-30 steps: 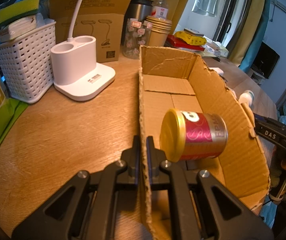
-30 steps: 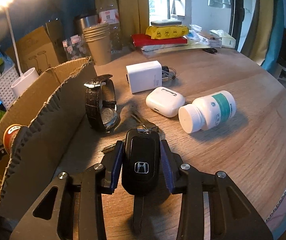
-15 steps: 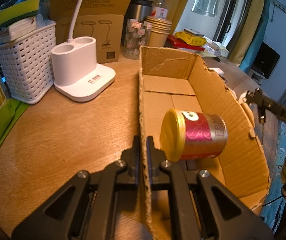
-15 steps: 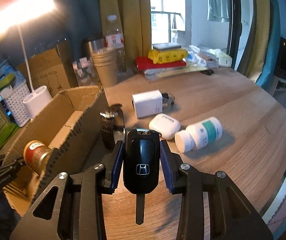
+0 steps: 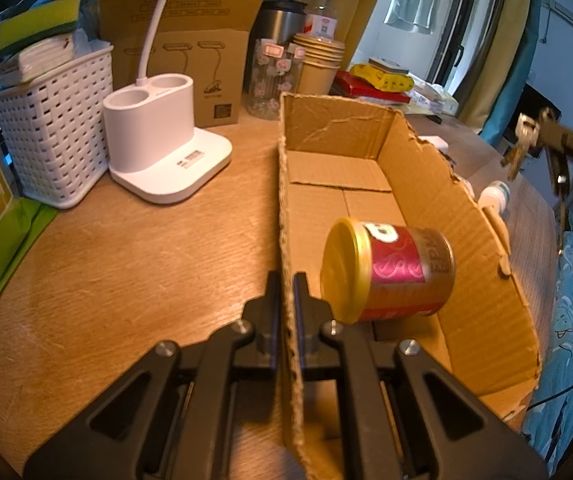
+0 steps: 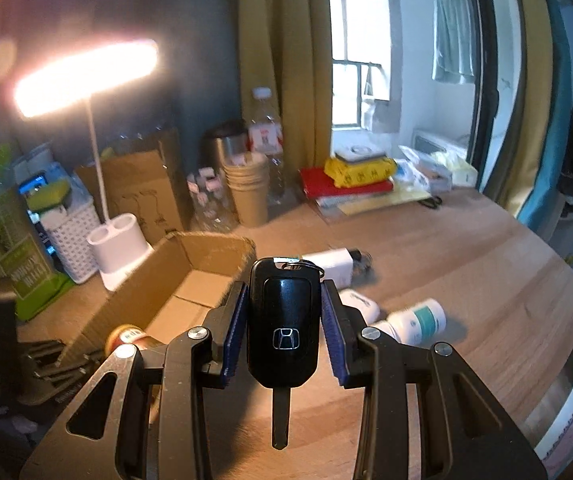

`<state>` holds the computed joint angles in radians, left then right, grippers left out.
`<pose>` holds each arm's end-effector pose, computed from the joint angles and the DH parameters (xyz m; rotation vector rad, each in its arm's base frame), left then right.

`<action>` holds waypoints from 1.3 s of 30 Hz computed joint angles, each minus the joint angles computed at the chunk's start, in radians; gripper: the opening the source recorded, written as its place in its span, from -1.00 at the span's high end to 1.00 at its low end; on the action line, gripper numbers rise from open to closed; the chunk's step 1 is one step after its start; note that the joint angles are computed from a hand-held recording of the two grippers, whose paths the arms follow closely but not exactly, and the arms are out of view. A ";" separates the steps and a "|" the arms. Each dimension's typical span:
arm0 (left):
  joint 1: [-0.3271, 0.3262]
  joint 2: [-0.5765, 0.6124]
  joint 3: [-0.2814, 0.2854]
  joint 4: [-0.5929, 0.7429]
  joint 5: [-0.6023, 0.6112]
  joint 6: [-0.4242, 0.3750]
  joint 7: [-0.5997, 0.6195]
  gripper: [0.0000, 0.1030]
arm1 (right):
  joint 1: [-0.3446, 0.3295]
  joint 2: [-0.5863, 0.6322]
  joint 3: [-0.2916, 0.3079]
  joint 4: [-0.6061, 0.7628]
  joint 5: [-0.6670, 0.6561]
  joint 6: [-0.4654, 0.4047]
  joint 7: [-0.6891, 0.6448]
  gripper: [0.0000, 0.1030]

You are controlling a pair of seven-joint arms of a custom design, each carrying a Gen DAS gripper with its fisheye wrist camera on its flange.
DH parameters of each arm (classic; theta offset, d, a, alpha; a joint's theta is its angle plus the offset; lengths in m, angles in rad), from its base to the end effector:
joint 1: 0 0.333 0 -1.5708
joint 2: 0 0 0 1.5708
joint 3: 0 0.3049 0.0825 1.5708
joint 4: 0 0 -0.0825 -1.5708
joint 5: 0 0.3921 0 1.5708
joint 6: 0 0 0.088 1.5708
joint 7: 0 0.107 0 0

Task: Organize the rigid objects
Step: 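Carry the Honda key with the right gripper and drop it into the box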

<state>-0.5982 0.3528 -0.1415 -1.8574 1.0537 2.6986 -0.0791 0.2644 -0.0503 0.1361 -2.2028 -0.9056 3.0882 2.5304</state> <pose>0.4759 -0.4644 0.3595 -1.9094 1.7826 -0.8997 0.4912 0.2791 0.4755 -1.8440 1.3212 -0.6689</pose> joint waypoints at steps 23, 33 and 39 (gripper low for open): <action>0.004 -0.003 0.002 -0.003 -0.008 0.007 0.006 0.89 | 0.119 0.138 0.059 0.139 0.574 0.075 -0.598 0.27; 0.003 -0.002 0.002 -0.002 -0.008 0.008 0.005 0.89 | 0.182 0.225 0.038 0.201 0.779 0.022 -0.754 0.27; 0.003 0.001 0.003 0.001 -0.009 0.009 0.006 0.89 | 0.230 0.268 -0.012 0.225 0.784 -0.034 -0.744 0.27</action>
<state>-0.5950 0.3538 -0.1381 -1.8561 1.0445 2.7074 -0.0733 0.4943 0.2176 0.1237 -1.9776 -0.1219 3.0547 1.7860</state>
